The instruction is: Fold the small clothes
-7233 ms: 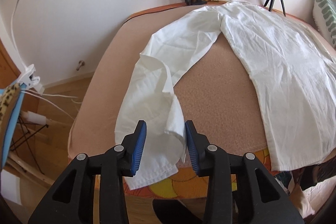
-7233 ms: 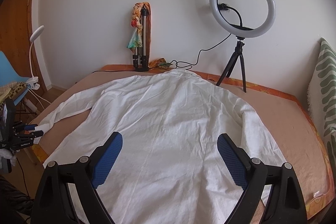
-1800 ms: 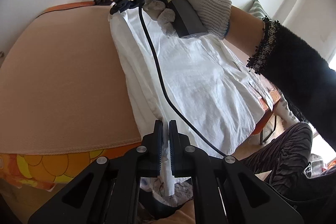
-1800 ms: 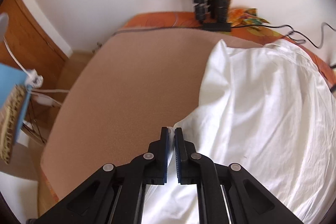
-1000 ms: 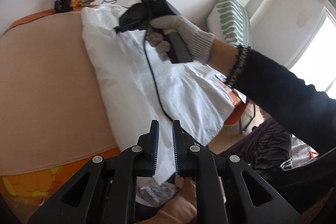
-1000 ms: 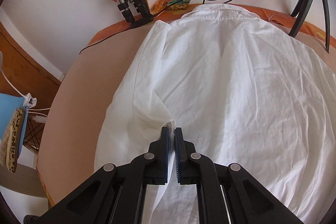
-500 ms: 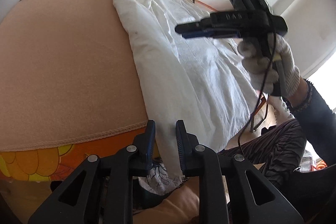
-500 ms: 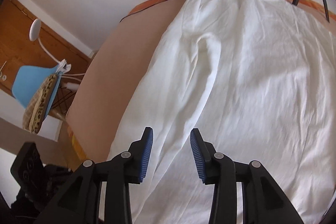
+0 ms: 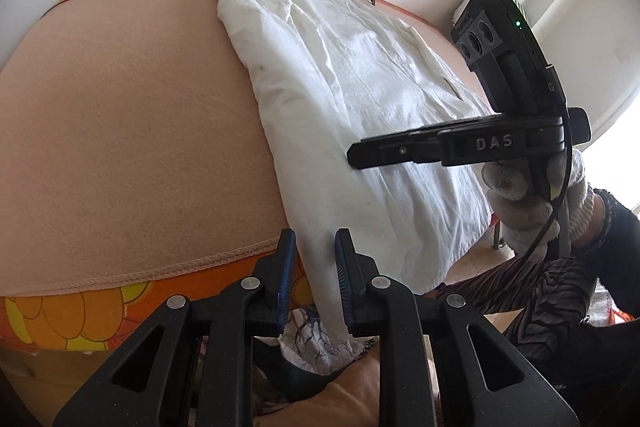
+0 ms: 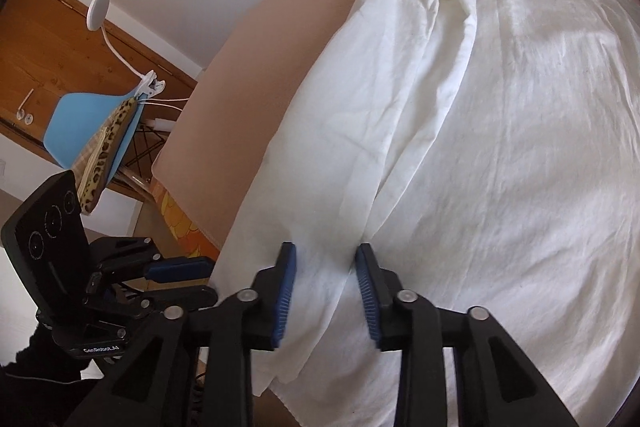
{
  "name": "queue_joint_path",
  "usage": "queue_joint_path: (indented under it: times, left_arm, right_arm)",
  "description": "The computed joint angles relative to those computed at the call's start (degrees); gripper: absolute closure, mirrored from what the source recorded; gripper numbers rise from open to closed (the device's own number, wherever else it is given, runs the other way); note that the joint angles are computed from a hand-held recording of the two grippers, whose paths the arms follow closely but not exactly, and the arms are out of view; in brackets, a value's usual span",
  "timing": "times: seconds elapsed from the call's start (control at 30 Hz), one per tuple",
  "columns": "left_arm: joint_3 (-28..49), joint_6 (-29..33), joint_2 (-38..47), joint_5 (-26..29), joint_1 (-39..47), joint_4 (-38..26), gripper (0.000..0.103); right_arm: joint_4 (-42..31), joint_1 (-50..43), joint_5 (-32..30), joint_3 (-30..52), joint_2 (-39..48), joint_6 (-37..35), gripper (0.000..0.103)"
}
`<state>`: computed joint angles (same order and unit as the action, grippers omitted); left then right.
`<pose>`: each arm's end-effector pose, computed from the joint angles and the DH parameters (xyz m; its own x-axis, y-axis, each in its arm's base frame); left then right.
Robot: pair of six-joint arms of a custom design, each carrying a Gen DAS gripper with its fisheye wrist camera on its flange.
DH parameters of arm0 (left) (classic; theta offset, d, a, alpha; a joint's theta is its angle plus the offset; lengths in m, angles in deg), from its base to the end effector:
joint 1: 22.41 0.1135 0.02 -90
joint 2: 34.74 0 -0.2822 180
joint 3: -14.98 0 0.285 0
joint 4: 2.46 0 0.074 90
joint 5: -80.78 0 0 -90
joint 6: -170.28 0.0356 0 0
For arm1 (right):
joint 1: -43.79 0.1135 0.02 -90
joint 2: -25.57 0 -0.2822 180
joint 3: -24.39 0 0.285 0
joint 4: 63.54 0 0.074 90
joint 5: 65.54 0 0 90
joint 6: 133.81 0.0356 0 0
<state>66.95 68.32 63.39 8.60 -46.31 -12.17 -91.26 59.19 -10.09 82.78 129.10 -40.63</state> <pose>0.2862 -0.1387 0.0980 -0.8528 0.1621 -0.4964 0.3741 0.8529 -0.3641 0.3007 0.1038 0.0871 -0.9409 -0.2118 -0.2642 -0.3282 0.7626 0.5575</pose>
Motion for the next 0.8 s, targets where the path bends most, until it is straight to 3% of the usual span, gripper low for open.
queue_joint_path:
  times: [0.27,0.57,0.67,0.7,0.73,0.8]
  left_arm:
    - [0.4,-0.1,-0.6,-2.5,-1.8,0.7,0.085]
    - [4.1,-0.1,2.2,-4.7,-3.6,1.1,0.085]
    - [6.5,1.0,4.9,-4.5,-4.7,0.1,0.085]
    - [7.2,1.0,5.7,-4.3,-5.0,-0.4,0.085]
    - [7.3,1.1,6.1,-4.2,-5.2,-0.5,0.085]
    - [7.7,1.8,6.5,-5.3,-6.1,-0.7,0.085]
  right_arm:
    - [-2.6,-3.6,2.4,-3.0,-10.1,0.2,0.103]
    - [-2.8,-0.8,8.3,-1.9,-4.2,-0.1,0.103]
    - [-6.3,-1.7,7.0,-0.1,-4.7,-4.0,0.09]
    - [-7.6,-3.1,5.4,0.9,-4.9,-6.0,0.071]
    - [-7.5,-5.0,4.4,1.0,-5.9,-7.1,0.065]
    - [-7.8,-7.5,4.5,3.8,-6.4,-9.2,0.064]
